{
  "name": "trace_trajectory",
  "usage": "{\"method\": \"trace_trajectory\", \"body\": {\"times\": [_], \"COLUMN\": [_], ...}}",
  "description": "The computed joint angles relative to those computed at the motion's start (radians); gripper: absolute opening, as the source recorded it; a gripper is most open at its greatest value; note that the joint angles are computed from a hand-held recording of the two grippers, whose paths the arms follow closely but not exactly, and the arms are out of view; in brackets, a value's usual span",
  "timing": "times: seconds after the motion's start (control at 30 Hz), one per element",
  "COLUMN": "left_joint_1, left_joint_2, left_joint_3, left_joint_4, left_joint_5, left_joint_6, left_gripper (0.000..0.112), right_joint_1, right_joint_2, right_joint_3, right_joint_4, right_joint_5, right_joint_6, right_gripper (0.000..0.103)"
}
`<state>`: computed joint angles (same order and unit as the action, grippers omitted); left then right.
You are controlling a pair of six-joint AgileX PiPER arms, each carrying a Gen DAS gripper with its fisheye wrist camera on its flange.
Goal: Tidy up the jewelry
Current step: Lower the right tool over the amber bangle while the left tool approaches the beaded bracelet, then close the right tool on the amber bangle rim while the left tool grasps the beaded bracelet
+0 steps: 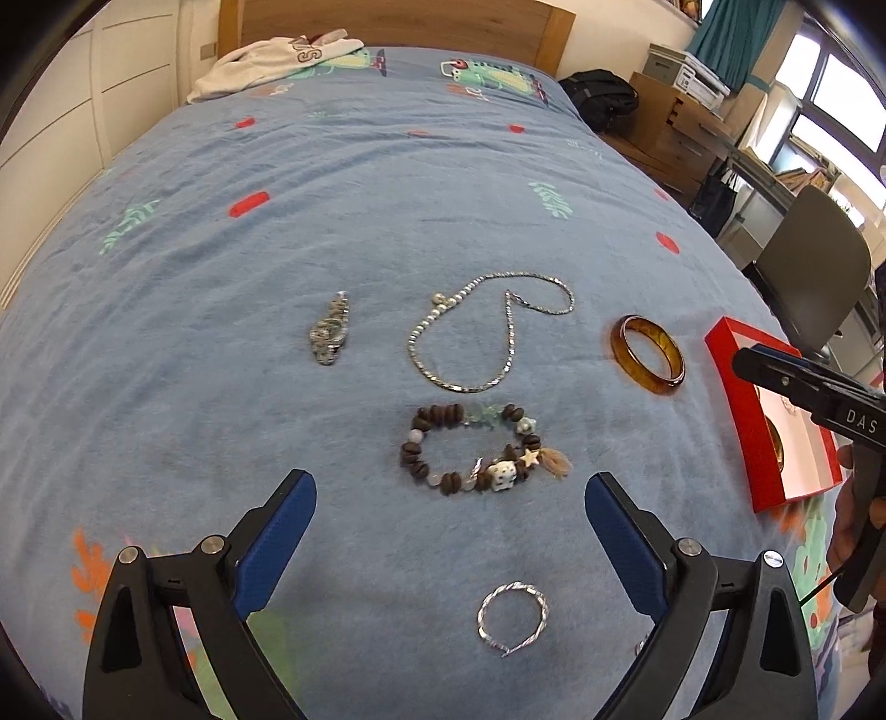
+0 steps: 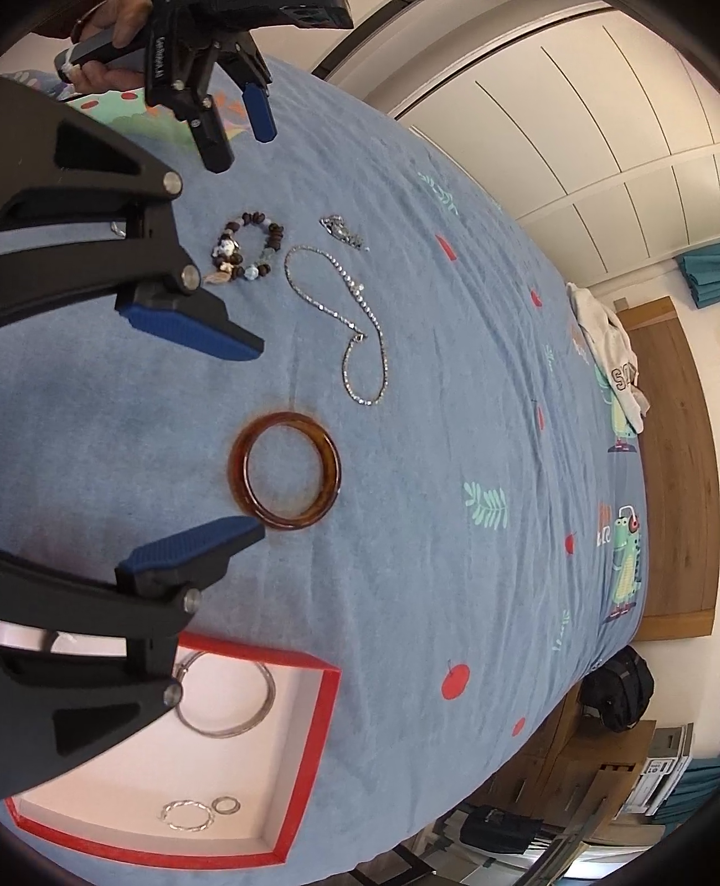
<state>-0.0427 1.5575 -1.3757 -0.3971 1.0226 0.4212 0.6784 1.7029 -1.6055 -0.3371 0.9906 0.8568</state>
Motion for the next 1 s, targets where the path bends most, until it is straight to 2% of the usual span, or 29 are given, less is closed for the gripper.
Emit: {"method": "trace_trajectory", "body": {"times": [0.5, 0.6, 0.67, 0.77, 1.0], "left_joint_1": [-0.123, -0.128, -0.132, -0.134, -0.138], "left_joint_2": [0.153, 0.169, 0.176, 0.184, 0.196], "left_joint_3": [-0.031, -0.035, -0.035, -0.041, -0.052], "left_joint_4": [0.093, 0.116, 0.125, 0.125, 0.118], "left_joint_5": [-0.097, -0.108, -0.115, -0.121, -0.129], "left_joint_6": [-0.104, -0.118, -0.121, -0.119, -0.121], "left_gripper": [0.096, 0.093, 0.085, 0.081, 0.081], "right_joint_1": [-0.103, -0.116, -0.124, -0.135, -0.143], "right_joint_2": [0.165, 0.198, 0.218, 0.231, 0.221], "right_joint_3": [-0.090, -0.114, -0.127, -0.132, -0.133], "right_joint_4": [0.104, 0.122, 0.132, 0.150, 0.172], "right_joint_5": [0.001, 0.005, 0.003, -0.016, -0.039], "right_joint_6": [-0.066, -0.084, -0.095, -0.109, -0.134], "right_gripper": [0.062, 0.062, 0.064, 0.066, 0.067]}}
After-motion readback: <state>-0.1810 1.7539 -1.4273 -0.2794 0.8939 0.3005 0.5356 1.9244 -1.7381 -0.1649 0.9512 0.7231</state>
